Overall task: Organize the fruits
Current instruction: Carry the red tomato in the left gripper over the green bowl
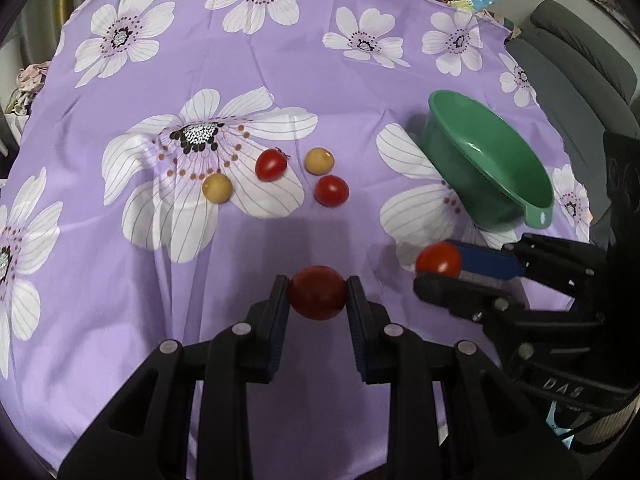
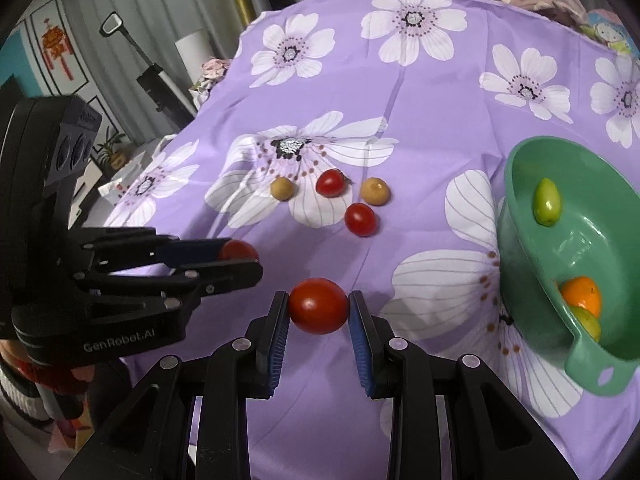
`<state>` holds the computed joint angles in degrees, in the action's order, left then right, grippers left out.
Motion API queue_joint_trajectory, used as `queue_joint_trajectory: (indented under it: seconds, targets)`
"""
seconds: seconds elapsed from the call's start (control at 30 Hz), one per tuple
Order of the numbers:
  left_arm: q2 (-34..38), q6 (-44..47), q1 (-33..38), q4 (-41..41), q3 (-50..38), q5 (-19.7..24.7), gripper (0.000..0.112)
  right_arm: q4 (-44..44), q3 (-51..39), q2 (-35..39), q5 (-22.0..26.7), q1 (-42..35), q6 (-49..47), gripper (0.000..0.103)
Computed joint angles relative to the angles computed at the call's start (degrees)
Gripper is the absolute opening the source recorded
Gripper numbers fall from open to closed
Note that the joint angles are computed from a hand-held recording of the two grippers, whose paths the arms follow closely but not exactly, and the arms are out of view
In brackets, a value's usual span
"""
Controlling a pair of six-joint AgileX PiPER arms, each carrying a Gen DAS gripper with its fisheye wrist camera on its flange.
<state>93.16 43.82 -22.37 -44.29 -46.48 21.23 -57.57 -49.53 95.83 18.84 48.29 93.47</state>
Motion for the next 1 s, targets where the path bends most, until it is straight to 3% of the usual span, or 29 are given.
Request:
queue_joint_trajectory:
  seconds: [0.27, 1.0]
  targets:
    - [-3.5, -4.2, -2.0, 3.3, 2.9, -1.7, 0.028, -5.1, 1.5, -3.7, 3.5, 3.1, 5.8, 0.032]
    - [-4.3, -18.9, -8.5, 16.4, 1.4, -3.3, 0.028, -15.9, 8.3, -10.8, 5.6, 4.7, 18.1, 0.032]
